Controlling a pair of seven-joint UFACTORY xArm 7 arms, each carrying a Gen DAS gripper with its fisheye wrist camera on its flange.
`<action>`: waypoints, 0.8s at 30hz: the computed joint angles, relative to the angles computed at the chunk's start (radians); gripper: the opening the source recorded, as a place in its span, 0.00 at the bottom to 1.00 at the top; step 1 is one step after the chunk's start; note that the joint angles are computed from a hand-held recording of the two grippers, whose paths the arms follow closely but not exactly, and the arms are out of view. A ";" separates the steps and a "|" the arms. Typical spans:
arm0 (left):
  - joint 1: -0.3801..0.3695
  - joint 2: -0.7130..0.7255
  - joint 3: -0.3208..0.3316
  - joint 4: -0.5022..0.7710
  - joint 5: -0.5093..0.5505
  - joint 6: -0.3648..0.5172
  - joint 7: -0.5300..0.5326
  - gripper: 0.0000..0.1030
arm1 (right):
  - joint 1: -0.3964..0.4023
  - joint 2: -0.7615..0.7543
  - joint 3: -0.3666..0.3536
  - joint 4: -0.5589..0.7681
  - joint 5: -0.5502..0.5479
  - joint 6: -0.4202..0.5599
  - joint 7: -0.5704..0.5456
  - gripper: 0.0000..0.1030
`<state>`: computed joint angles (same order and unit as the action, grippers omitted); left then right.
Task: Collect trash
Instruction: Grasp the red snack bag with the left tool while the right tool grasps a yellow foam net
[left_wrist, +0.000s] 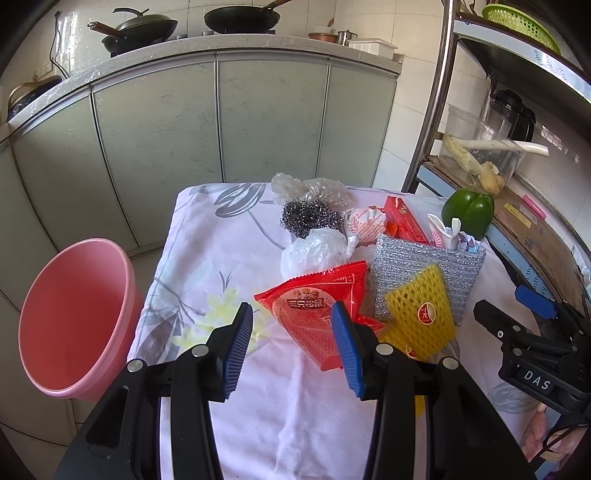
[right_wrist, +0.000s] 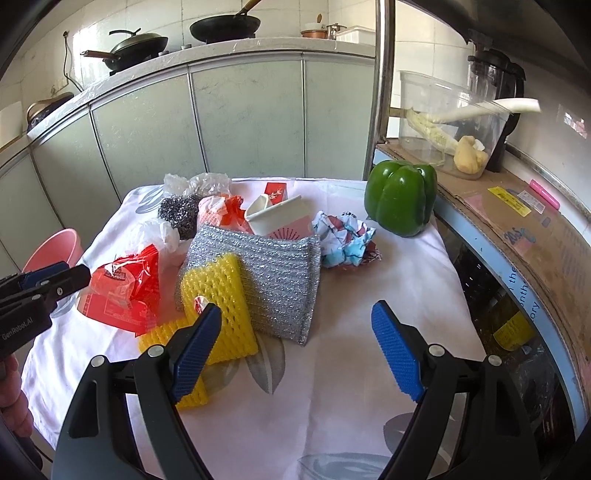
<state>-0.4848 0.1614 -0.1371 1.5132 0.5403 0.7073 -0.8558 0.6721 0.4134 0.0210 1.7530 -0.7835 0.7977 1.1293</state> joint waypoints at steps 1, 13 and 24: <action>0.000 0.001 -0.001 0.001 -0.003 -0.001 0.003 0.43 | 0.000 -0.001 -0.001 0.000 0.000 0.001 0.001 0.82; 0.017 -0.006 -0.010 -0.024 -0.097 -0.044 0.083 0.46 | -0.025 -0.032 0.019 -0.051 0.045 -0.028 -0.014 0.82; 0.065 -0.080 -0.029 -0.158 -0.265 -0.105 0.207 0.47 | -0.058 -0.050 0.046 -0.105 0.134 -0.115 -0.078 0.70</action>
<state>-0.4201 0.0809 -0.1657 1.3554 0.2755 0.6020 -0.6483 0.6137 0.3634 0.0670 1.6480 -0.6492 0.6827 1.0517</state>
